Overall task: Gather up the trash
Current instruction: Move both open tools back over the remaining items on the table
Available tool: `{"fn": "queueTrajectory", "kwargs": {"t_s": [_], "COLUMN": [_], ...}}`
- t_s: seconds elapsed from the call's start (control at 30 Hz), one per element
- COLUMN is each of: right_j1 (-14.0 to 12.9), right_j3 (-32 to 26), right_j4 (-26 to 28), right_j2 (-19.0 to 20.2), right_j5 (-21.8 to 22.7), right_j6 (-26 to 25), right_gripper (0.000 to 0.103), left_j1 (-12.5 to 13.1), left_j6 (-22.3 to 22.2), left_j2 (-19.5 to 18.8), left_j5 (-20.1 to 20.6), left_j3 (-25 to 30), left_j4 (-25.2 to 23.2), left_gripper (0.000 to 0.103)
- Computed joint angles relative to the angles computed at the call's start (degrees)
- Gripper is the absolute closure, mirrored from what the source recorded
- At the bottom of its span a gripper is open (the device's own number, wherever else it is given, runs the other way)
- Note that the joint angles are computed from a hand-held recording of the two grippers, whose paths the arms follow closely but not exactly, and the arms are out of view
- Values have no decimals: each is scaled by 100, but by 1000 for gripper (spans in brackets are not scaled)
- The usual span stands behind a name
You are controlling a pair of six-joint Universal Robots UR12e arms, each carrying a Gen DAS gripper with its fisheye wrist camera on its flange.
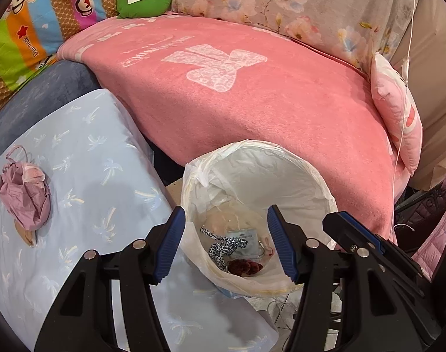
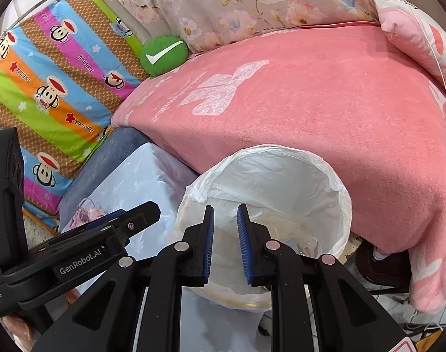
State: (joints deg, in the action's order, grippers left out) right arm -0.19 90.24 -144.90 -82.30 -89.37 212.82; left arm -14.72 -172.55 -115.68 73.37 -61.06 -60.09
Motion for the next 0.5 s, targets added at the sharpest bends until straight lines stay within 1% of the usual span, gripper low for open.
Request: {"fn": "queueTrajectory", "kwargs": {"t_s": [0.5], "right_j1": [176], "right_j3": [-287], "right_j4": [167], "right_j2": [218], "right_j5": [107], "right_j6": [-288], "right_gripper": [85], "left_j1": [194], "left_j6": [-204], "left_j2": [99], "left_j5": [15], "left_j3": [-181], "left_j4": [123], "left_gripper": [47]}}
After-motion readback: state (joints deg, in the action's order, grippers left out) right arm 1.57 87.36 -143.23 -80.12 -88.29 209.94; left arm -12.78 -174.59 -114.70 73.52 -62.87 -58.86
